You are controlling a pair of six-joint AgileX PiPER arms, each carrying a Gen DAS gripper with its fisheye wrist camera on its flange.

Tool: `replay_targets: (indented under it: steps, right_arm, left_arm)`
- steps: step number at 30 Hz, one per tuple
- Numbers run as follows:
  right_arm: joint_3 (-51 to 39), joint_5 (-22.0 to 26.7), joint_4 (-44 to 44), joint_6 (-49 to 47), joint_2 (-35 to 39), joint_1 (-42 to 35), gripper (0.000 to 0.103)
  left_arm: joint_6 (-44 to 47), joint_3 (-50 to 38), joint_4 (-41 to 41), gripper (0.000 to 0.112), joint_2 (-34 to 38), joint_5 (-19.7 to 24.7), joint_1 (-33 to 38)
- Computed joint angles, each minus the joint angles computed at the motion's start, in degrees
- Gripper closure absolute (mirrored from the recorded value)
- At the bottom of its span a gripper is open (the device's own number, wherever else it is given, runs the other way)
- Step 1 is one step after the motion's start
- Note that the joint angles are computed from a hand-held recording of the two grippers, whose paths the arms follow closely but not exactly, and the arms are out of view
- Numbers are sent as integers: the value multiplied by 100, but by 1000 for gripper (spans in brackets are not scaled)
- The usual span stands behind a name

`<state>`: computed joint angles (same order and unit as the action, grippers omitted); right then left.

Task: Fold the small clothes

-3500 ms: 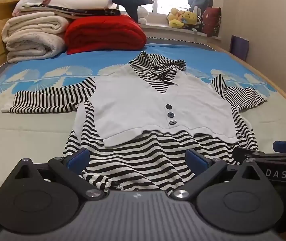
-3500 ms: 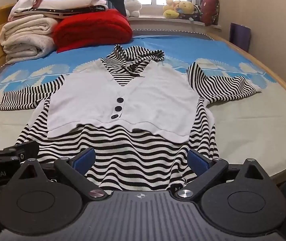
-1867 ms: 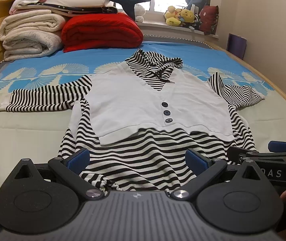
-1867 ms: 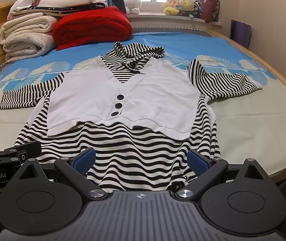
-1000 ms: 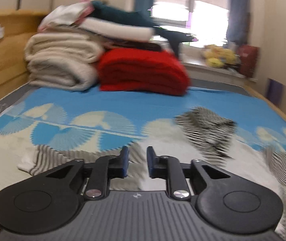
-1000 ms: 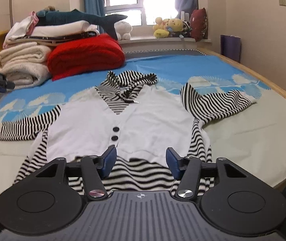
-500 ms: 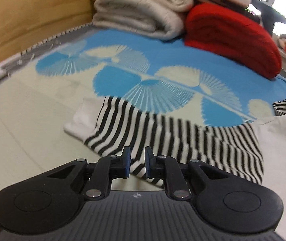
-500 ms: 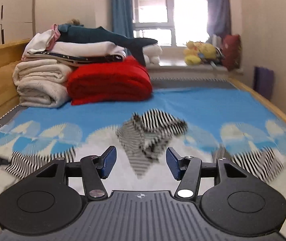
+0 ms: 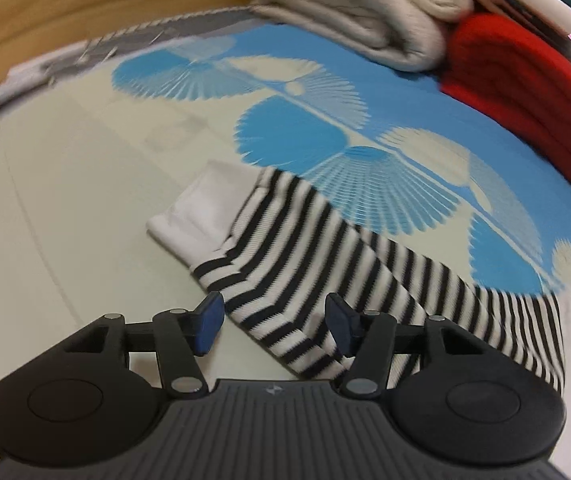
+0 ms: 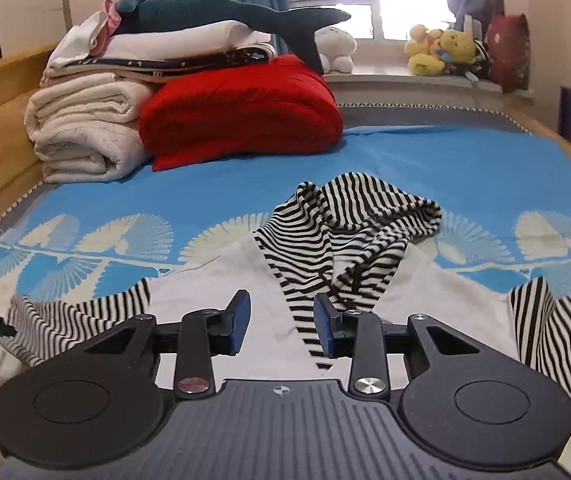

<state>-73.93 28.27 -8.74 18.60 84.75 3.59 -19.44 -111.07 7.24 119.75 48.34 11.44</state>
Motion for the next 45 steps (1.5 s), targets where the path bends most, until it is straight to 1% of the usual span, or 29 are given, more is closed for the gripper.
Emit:
replay_targets:
  steps: [2, 3, 4, 5, 7, 9, 10, 12, 14, 17, 18, 20, 21, 22, 24, 25, 26, 27, 28, 29, 31, 32, 34, 36, 38, 41, 42, 43, 45]
  right_arm:
    - [18, -80, -143, -19, 66, 16, 67]
    - [5, -89, -43, -154, 95, -27, 67]
    - [9, -77, 112, -294, 105, -75, 67]
    - [9, -52, 270, -427, 116, -132, 67]
    - [-28, 1, 485, -609, 152, -242, 67]
    - [-37, 23, 447, -565, 196, -268, 67]
    - [-42, 63, 490, -580, 188, -309, 67]
    - [-63, 143, 523, -596, 210, -388, 67]
    - [-110, 291, 485, -503, 224, -459, 67]
    - [-112, 445, 573, -413, 200, -617, 67]
    - [-82, 462, 560, -342, 180, -651, 67]
    - [-3, 496, 467, -159, 120, -709, 67]
    - [32, 510, 418, -79, 96, -726, 67]
    - [82, 529, 385, 10, 61, -755, 67]
    - [192, 521, 379, 104, 0, -807, 67]
    - [237, 529, 337, 189, -25, -828, 67]
    - [251, 550, 309, 253, -30, -848, 67]
    - [286, 557, 269, 317, -40, -873, 67]
    - [311, 586, 212, 393, -44, -896, 67]
    - [329, 618, 208, 448, -45, -940, 67]
    - [331, 662, 340, 477, -32, -1046, 68]
    - [366, 661, 431, 485, -40, -1102, 71]
    - [426, 613, 808, 348, -13, -1259, 84]
    - [458, 563, 1289, 267, 94, -1422, 85]
    - [451, 549, 1765, 257, 246, -1537, 85]
    - [479, 430, 2241, 294, 530, -1576, 83]
    - [447, 452, 2457, 315, 683, -1613, 80]
    - [398, 514, 2747, 247, 829, -1663, 73]
    - [262, 710, 3204, 287, 1144, -1764, 63]
  left_arm:
    - [-277, -240, -46, 52, 172, 153, 68]
    - [-375, -333, -131, 55, 239, 212, 115]
    - [-425, -429, -259, 68, 307, 266, 169]
    - [-440, -545, -363, 75, 385, 350, 209]
    - [-626, -713, -214, 104, 489, 506, 192]
    - [-810, -713, 60, 111, 454, 511, 105]
    - [-913, -643, 254, 111, 368, 444, 18]
    - [-1004, -392, 715, 112, 65, 118, -271]
    - [-814, -93, 707, 112, -341, -320, -572]
    - [-209, 248, -45, 112, -938, -821, -1029]
    - [145, 346, -462, 112, -1108, -917, -1191]
    - [1160, 533, -1608, 112, -1394, -983, -1540]
    - [1685, 576, -2181, 112, -1478, -892, -1714]
    - [2203, 535, -2749, 112, -1501, -659, -1892]
    - [2941, 73, -3801, 109, -1246, 377, -2092]
    - [3120, -244, -4138, 102, -1007, 950, -2181]
    - [3166, -500, -4249, 101, -839, 1338, -2240]
    - [3063, -653, -4130, 97, -787, 1498, -2263]
    - [2829, -667, -3892, 91, -801, 1429, -2280]
    - [2568, -626, -3713, 91, -808, 1300, -2232]
    - [1857, -761, -3213, 91, -695, 1289, -2126]
    - [1556, -994, -2948, 91, -543, 1388, -2097]
    - [995, -1338, -2235, 91, -336, 1610, -2134]
    - [681, -1858, -1660, 91, -46, 1962, -2205]
    - [695, -1910, -1518, 91, -39, 1995, -2132]
    - [874, -1536, -1481, 91, -253, 1730, -1995]
    - [889, -1416, -1480, 91, -327, 1647, -1959]
    - [914, -1400, -1503, 91, -344, 1618, -1916]
    - [987, -1426, -1488, 91, -325, 1588, -1906]
